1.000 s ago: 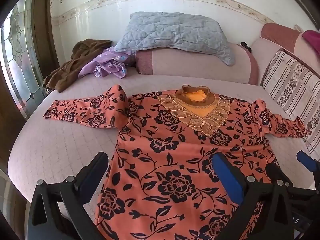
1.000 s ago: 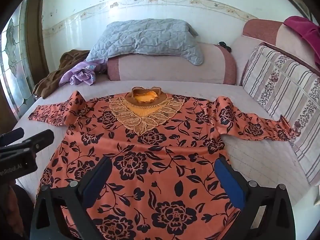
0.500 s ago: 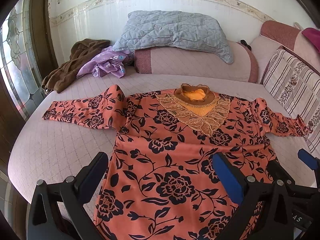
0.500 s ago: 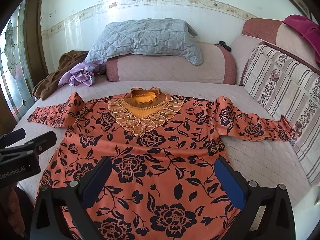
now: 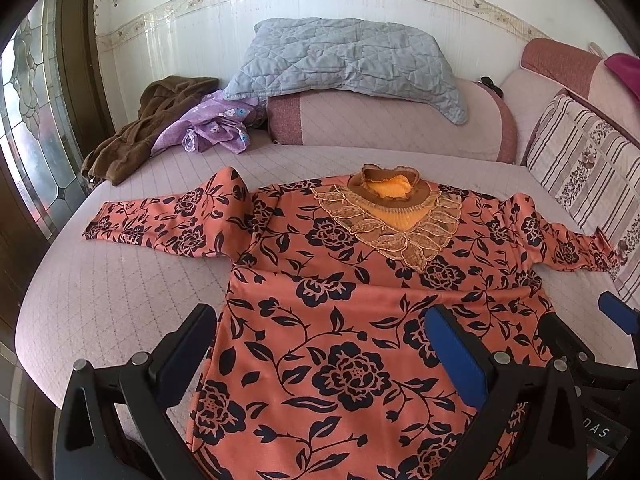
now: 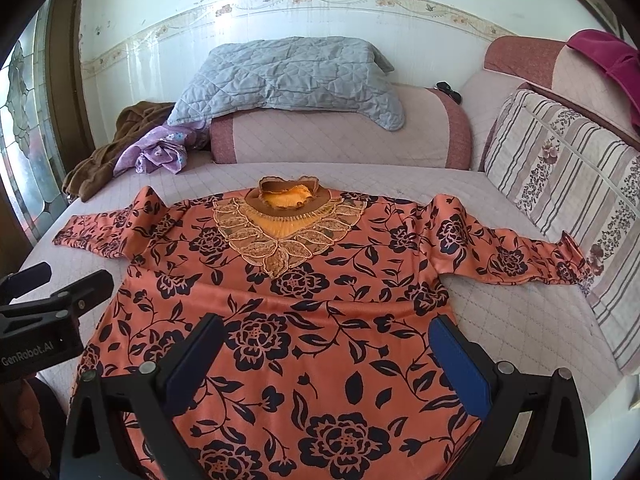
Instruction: Fold small clothes
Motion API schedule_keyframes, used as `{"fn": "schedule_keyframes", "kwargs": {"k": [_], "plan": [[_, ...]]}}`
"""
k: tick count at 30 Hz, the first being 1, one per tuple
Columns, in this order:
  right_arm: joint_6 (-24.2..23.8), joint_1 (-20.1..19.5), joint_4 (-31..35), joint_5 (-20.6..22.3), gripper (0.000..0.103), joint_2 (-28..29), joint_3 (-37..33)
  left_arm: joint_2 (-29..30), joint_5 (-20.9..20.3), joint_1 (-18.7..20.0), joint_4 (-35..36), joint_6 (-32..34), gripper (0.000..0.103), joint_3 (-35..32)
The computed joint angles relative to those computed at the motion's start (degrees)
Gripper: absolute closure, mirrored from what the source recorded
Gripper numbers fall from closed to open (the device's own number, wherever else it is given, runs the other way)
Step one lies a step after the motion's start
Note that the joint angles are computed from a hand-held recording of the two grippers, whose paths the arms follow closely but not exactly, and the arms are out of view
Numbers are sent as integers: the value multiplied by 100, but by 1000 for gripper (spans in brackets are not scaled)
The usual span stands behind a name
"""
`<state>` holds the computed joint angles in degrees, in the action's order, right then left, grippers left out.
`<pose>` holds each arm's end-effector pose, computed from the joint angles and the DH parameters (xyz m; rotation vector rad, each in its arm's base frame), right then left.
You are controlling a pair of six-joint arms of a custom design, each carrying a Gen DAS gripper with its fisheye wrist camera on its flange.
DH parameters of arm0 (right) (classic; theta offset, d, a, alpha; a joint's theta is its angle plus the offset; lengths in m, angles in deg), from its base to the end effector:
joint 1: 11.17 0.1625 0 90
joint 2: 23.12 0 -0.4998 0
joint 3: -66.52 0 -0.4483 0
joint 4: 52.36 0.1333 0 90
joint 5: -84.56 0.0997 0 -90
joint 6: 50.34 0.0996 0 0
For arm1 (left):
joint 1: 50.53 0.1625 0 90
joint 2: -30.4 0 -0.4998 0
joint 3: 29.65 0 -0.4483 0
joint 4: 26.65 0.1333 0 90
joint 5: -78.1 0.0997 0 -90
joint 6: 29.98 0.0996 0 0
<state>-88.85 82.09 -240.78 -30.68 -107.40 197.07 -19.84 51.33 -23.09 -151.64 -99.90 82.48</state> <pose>0.1187 -0.4861 0.3593 0.5864 -2.2458 0.9197 -0.4296 -0.4735 0.0662 0.1744 2.1239 -0.9846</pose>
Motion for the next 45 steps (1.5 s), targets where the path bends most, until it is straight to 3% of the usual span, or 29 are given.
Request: {"fn": "schedule_keyframes", "kwargs": {"k": [45], "plan": [[-60, 22, 10, 37, 0, 48, -95, 35, 34, 32, 70, 65, 0, -92]]}}
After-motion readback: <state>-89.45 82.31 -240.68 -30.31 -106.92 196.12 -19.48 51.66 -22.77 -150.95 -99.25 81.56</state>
